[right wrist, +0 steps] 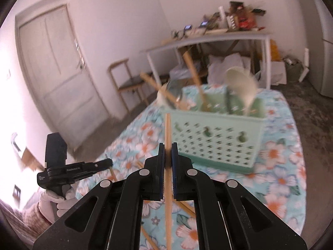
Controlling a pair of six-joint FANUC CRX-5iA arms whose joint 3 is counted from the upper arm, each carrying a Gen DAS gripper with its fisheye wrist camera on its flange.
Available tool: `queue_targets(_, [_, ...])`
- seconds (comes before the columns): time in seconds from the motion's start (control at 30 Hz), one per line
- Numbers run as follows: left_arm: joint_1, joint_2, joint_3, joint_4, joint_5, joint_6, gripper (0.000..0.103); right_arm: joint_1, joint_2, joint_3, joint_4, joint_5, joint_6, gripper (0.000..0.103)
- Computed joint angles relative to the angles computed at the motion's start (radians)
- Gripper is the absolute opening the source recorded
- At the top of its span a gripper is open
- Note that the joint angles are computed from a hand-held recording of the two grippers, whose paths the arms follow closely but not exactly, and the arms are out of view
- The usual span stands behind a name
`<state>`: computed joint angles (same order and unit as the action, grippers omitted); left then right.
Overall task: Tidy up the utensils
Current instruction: 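Lift the chopsticks with both grippers and carry them over the green basket, then lower the chopstick into the basket and open the left gripper while the right gripper holds its chopstick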
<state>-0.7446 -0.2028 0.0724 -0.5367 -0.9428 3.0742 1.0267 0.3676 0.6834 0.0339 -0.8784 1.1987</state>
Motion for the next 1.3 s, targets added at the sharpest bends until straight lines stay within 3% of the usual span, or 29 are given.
queue_targets(0.27, [-0.106, 0.078, 0.230, -0.195, -0.073, -0.131, 0.005, -0.015, -0.114, -0.171, 0.021, 0.141, -0.070, 0.004])
queue_targets(0.4, [-0.135, 0.123, 0.345, -0.264, -0.055, -0.220, 0.005, -0.028, -0.143, -0.210, -0.005, 0.188, -0.068, 0.004])
queue_targets(0.63, [-0.180, 0.274, 0.624, -0.441, -0.040, -0.388, 0.005, -0.049, -0.169, -0.227, -0.063, 0.226, -0.026, 0.004])
queue_targets(0.77, [-0.166, 0.383, 0.769, -0.485, -0.048, -0.480, 0.005, -0.064, -0.171, -0.223, -0.109, 0.239, 0.006, 0.004])
queue_targets(1.03, [-0.084, 0.564, 0.952, -0.443, -0.108, -0.563, 0.005, -0.092, -0.163, -0.206, -0.183, 0.232, 0.054, 0.005])
queue_targets(1.17, [-0.044, 0.580, 0.932, -0.365, -0.111, -0.549, 0.005, -0.104, -0.156, -0.198, -0.198, 0.219, 0.055, 0.005])
queue_targets(1.3, [0.011, 0.542, 0.841, -0.242, -0.061, -0.499, 0.006, -0.104, -0.158, -0.203, -0.182, 0.214, 0.039, 0.005])
